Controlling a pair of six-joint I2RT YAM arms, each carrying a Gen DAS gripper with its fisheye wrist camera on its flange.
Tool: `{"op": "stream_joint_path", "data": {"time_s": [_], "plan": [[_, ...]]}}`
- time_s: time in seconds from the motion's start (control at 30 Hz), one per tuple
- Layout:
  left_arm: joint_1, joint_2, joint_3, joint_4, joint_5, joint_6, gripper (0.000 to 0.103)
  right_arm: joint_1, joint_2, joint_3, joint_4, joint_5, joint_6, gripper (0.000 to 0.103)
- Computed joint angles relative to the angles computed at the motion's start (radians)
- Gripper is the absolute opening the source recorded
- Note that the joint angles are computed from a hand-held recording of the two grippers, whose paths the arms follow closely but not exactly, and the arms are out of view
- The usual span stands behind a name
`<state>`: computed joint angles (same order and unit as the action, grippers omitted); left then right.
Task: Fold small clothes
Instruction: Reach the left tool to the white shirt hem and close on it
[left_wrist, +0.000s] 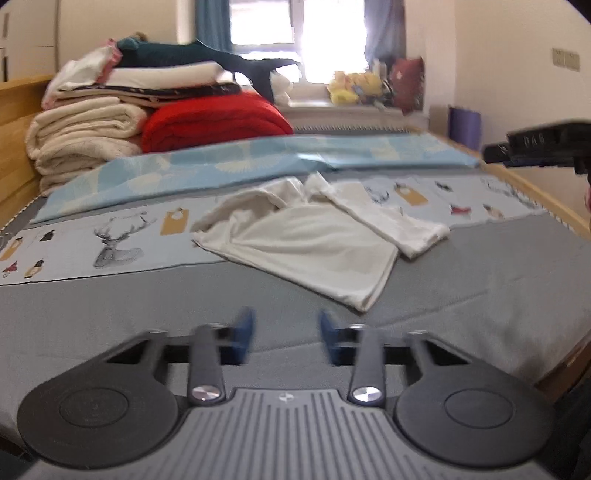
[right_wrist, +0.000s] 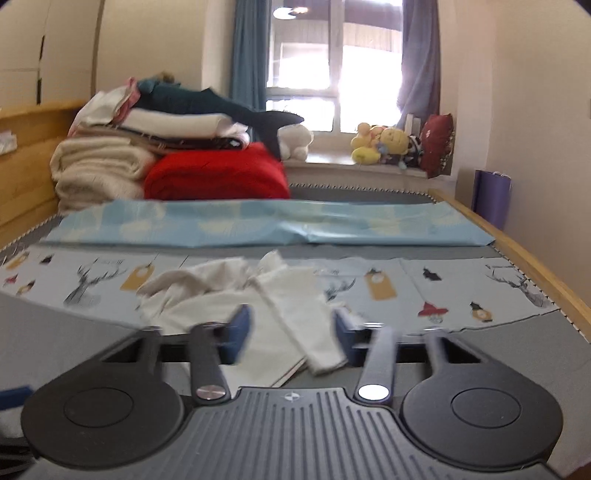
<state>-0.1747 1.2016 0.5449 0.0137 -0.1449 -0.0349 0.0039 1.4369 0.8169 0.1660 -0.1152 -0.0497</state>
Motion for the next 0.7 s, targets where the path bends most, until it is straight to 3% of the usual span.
{"op": "stream_joint_path", "data": {"time_s": [0.03,0.07,0.13,0.23,0.33,0.4,0.47,0.5,0.6,0.63,0.7], "plan": [[0.009,0.035,0.029,-0.014,0.025,-0.006,0.016,-0.023,0.025,-0.009,0.024,0.000,0.015,0.020],[0.021,0.074,0.059,-0.019,0.056,-0.013,0.015,-0.040,0.048,-0.012,0.022,0.003,0.024,0.012],[0.013,0.174,0.120,0.012,0.066,-0.022,0.015,-0.066,0.094,0.035,-0.050,0.005,0.026,0.011],[-0.016,0.368,0.234,0.078,0.046,-0.021,0.015,-0.115,0.115,0.047,-0.002,-0.053,0.059,0.011],[-0.029,0.579,0.405,0.073,0.063,-0.062,0.015,-0.148,0.169,0.102,-0.061,-0.074,0.043,0.012],[-0.028,0.702,0.527,0.041,0.076,-0.120,0.021,-0.165,0.189,0.121,-0.066,-0.088,0.053,0.012],[-0.027,0.823,0.658,-0.006,0.072,-0.185,0.046,-0.169,0.216,0.152,-0.075,-0.079,0.063,0.012],[-0.026,0.876,0.716,-0.029,0.072,-0.219,0.051,-0.175,0.224,0.166,-0.085,-0.082,0.070,0.012],[-0.020,1.021,0.893,-0.157,0.078,-0.334,0.053,-0.193,0.239,0.184,-0.088,-0.101,0.090,0.012],[-0.012,1.065,0.948,-0.201,0.107,-0.372,0.051,-0.194,0.243,0.187,-0.084,-0.100,0.092,0.013],[-0.008,1.113,1.004,-0.249,0.125,-0.403,0.026,-0.199,0.251,0.197,-0.086,-0.100,0.093,0.013]]}}
